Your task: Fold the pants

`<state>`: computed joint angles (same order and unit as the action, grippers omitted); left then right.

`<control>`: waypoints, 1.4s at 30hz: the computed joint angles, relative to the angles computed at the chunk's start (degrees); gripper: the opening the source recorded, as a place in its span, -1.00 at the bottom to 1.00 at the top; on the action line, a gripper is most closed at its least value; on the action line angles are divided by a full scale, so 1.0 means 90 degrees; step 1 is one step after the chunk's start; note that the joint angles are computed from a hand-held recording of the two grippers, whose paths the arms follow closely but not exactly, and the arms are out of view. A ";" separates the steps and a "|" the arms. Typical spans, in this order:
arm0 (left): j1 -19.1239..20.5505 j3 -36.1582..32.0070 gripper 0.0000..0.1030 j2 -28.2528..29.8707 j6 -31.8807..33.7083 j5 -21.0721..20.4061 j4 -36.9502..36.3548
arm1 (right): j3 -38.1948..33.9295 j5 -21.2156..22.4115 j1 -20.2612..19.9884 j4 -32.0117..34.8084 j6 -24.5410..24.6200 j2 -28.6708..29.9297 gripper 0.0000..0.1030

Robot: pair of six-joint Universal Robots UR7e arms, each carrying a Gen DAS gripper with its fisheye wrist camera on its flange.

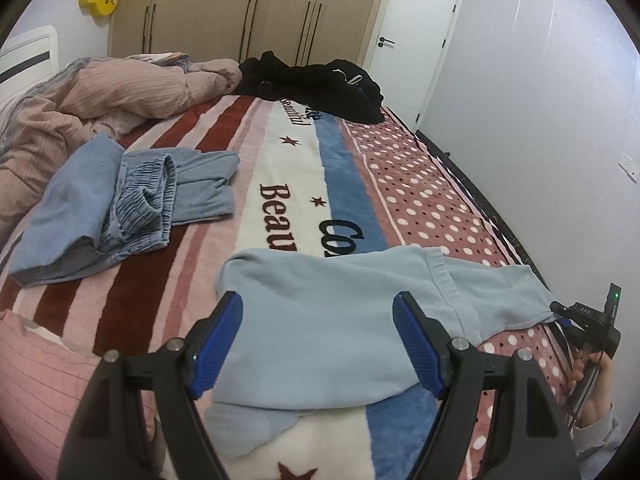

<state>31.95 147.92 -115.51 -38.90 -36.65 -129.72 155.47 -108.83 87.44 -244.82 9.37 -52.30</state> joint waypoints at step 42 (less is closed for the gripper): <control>0.0238 -0.0146 0.55 -0.1980 -0.0360 0.0176 0.1802 | -0.4298 0.1764 0.3529 0.5742 -0.2191 0.2431 0.17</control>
